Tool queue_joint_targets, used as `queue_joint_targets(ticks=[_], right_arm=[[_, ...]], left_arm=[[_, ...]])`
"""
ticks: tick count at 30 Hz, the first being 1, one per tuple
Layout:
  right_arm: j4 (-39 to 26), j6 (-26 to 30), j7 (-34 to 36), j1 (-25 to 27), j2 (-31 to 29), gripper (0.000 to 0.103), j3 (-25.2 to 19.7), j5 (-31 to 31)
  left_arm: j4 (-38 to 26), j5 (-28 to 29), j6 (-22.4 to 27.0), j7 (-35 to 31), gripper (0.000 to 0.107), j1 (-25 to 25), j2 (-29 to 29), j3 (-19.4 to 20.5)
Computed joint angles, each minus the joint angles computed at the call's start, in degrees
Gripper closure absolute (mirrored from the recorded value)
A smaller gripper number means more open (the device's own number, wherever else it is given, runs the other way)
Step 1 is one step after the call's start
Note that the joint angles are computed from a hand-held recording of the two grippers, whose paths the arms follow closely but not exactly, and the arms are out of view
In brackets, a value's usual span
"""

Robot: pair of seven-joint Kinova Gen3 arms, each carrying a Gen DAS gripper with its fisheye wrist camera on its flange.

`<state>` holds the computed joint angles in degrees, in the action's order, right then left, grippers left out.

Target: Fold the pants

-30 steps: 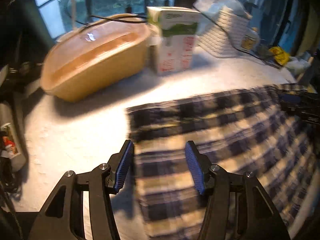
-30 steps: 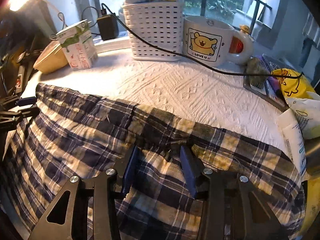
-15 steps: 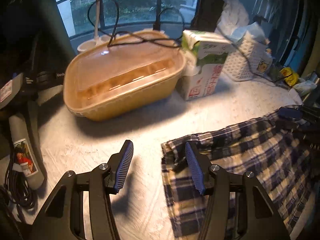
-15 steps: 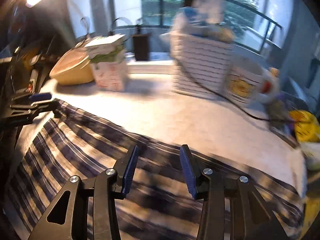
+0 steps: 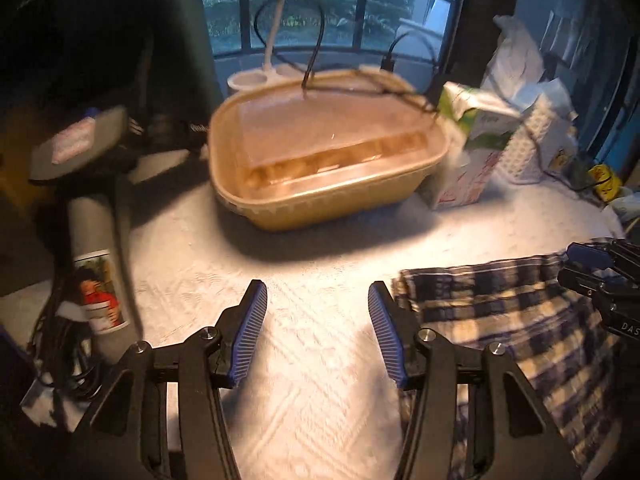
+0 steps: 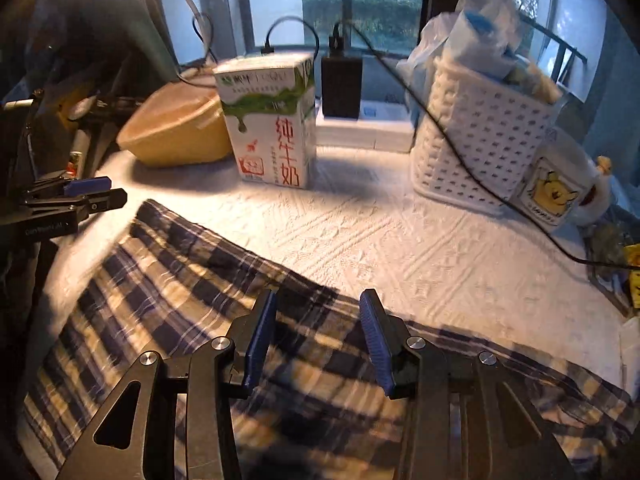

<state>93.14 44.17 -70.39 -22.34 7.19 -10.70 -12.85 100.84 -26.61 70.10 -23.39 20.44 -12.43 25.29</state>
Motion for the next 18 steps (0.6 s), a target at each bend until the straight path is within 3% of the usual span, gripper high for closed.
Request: queue_joint_targets(ticks=[4,8,11,13,18], right_arm=[[4.2,-0.5,4.1,2.8,-5.2,0.057,1.0,-4.8],[9.7,0.5,9.2,5.8,-12.1,0.056,4.9,-10.8],[13.9,1.4,12.7,7.4,-16.4,0.05,8.9,-14.3],[15.8,2.1,13.3,8.3,-17.9,0.045,10.4,-14.8],[19.9,4.2,15.1,12.4,-24.0,0.044,16.6,-12.0]], left_arm=[[-2.9,-0.8,3.3,1.6,0.055,1.5,-0.2,4.0],[-7.1,-5.2,7.2,6.2,0.055,6.1,3.7,9.5],[-10.3,-10.2,11.5,11.0,0.054,9.3,9.5,14.1],[-12.0,-10.7,13.9,13.6,0.054,12.0,12.2,14.7],[-16.5,-13.0,18.1,18.9,0.054,19.9,18.3,15.2]])
